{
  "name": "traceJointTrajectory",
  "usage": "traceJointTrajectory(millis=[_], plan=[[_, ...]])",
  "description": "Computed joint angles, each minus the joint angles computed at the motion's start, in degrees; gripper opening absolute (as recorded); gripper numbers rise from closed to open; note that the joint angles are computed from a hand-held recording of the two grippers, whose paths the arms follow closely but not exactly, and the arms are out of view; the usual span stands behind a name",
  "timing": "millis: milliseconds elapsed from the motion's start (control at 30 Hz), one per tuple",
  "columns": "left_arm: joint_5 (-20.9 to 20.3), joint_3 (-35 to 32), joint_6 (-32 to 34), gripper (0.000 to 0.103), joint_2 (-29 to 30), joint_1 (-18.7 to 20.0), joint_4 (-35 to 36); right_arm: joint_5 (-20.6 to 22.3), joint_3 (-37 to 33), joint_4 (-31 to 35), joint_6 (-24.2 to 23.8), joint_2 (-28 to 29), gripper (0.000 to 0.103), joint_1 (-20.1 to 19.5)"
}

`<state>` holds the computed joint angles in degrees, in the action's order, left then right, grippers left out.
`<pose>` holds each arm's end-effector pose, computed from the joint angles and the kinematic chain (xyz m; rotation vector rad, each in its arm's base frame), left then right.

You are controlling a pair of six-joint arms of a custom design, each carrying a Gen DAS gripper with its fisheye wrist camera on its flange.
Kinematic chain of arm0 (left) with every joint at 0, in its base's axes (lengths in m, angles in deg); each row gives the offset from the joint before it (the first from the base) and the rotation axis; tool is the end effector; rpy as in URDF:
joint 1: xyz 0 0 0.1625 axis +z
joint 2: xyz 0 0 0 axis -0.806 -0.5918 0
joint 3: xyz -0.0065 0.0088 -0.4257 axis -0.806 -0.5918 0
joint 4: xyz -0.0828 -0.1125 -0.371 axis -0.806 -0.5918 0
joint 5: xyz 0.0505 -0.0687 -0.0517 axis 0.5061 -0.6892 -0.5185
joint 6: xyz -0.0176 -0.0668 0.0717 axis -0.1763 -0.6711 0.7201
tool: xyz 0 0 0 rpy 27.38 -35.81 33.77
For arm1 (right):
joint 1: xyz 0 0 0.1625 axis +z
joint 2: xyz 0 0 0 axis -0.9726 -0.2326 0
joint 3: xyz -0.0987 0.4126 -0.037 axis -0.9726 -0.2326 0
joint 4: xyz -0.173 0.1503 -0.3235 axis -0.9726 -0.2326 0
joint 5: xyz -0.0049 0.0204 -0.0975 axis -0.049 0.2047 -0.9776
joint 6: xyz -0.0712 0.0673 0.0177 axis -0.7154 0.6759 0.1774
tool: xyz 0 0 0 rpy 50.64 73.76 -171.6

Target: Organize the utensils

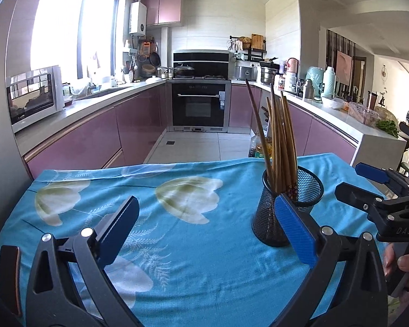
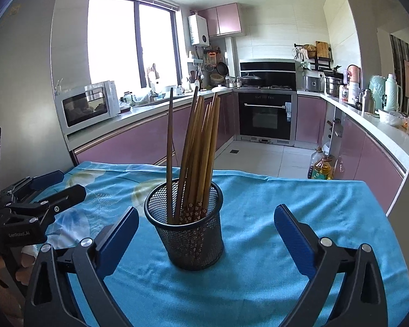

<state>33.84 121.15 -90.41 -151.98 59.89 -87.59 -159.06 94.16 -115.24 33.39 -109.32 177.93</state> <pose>-0.3841 -0.2675 0.1189 0.5485 2.0904 -1.2615 0.1697 -0.2689 0.3314 0.9198 -2.3394 1.1505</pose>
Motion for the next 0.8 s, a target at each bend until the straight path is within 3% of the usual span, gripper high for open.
traceJointTrajectory(millis=[433,600,800], plan=[[-0.02,-1.35,-22.77,0.098,-2.4,-5.96,24.72,2.27,5.71,-5.9,-1.84,-3.16,0.096,-0.77],[0.01,-1.16,-25.84,0.098,-2.6,-7.56,28.01,2.22,7.36,-7.69,-1.83,-3.49,0.096,-0.47],[-0.9,-0.45,-27.01,0.098,-2.69,-8.61,28.88,-0.19,8.5,-13.65,-2.96,-0.81,0.096,2.54]])
